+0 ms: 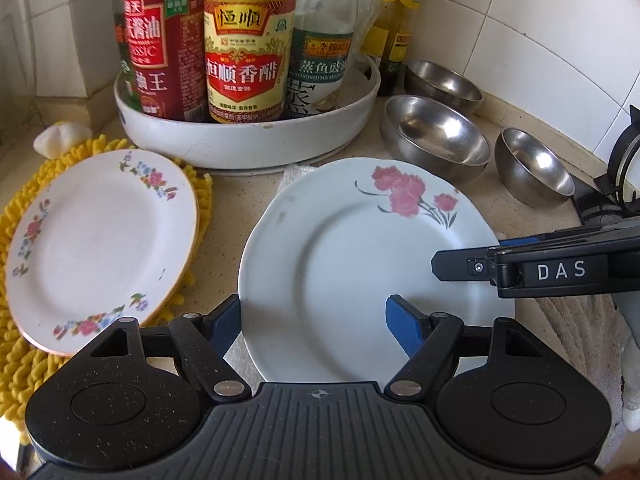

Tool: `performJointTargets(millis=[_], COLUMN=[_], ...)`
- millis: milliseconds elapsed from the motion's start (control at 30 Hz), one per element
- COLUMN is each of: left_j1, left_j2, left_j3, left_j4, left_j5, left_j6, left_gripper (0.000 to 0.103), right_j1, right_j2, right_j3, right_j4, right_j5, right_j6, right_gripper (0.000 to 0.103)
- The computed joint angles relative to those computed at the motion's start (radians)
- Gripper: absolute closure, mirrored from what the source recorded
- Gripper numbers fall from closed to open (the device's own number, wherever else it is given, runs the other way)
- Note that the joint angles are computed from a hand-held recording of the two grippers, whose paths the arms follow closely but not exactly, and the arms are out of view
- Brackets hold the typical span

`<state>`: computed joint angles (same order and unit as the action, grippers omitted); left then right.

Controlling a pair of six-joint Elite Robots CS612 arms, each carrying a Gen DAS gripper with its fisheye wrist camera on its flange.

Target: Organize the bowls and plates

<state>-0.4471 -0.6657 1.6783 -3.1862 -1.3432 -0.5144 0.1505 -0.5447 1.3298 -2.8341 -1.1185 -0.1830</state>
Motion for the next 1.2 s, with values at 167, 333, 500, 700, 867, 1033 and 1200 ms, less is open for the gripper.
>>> performJointTargets(millis=[167, 333, 500, 700, 867, 1033, 1200], left_j1=[0.014, 0.029, 0.046, 0.082, 0.111, 0.136, 0.162], left_j2=[-0.008, -0.032, -0.059, -0.077, -0.079, -0.062, -0.042], left_j3=[0.025, 0.07, 0.11, 0.133, 0.135, 0.11, 0.08], left_j4=[-0.055, -0.109, -0.103, -0.048, -0.049, -0.038, -0.03], left_j5=[-0.035, 0.003, 0.079, 0.149, 0.159, 0.139, 0.092], left_j6=[0.02, -0.017, -0.037, -0.04, -0.009, 0.049, 0.094], left_gripper=[0.024, 0.02, 0.018, 0.015, 0.012, 0.011, 0.011], right_j1=[-0.002, -0.017, 0.003, 0.054, 0.095, 0.117, 0.132], right_j2=[-0.019, -0.03, -0.036, -0.005, 0.035, 0.068, 0.088], right_j3=[0.032, 0.052, 0.05, -0.021, -0.111, -0.175, -0.214], right_j4=[-0.024, -0.094, -0.118, -0.066, 0.047, 0.104, 0.144], right_j5=[-0.084, -0.103, -0.045, 0.055, 0.085, 0.087, 0.071], right_j6=[-0.017, 0.069, 0.028, -0.03, -0.073, -0.028, -0.007], right_gripper=[0.042, 0.042, 0.042, 0.041, 0.041, 0.041, 0.041])
